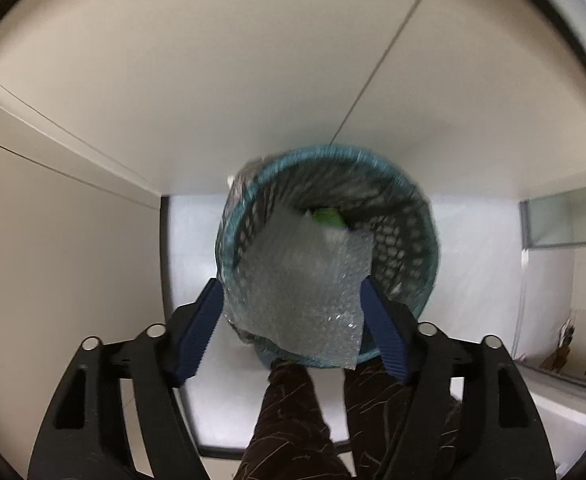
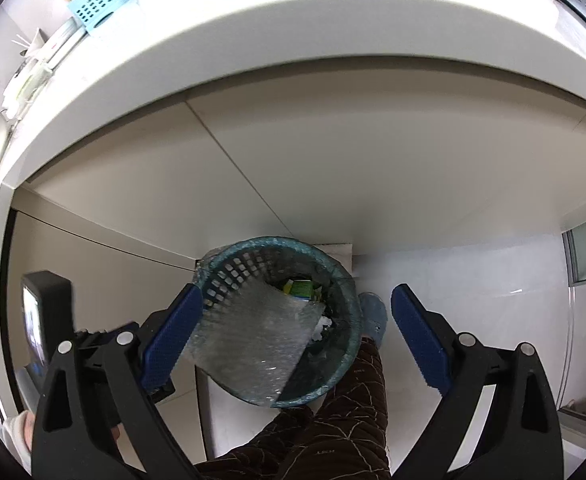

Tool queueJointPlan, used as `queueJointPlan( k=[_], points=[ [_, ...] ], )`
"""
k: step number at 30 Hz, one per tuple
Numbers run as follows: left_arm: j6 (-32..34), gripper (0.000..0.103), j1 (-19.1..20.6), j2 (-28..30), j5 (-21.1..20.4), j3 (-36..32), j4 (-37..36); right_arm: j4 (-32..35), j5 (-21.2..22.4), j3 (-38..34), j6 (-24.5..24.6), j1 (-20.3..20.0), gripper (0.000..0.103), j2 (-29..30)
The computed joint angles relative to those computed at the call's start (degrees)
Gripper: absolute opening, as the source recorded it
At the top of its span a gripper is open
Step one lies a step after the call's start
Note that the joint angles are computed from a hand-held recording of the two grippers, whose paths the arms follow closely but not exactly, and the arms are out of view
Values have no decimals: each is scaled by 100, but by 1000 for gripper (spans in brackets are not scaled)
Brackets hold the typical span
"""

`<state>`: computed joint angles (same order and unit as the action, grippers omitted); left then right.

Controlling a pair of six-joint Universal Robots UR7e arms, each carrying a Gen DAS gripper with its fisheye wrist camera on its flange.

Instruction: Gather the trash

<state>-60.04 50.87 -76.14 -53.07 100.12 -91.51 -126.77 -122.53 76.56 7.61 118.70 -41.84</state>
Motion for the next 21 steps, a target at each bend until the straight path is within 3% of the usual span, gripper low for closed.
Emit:
queueJointPlan(
  k=[6,13,15,21],
  points=[
    [17,97,-488,-362,204,-297,121,287,-80,-189,51,286,95,-102],
    [-498,97,-1255,-451,614,-1349,1431,714,-212,-566,-81,837,95,-351],
    [-957,97,-1445,-345,673,-1839,2130,1022,-372,-796,108,1020,95,-381],
    [-1233,97,-1909,-157,757,-2746,2957,1819,-685,-1389,582,1425,95,-409]
  ],
)
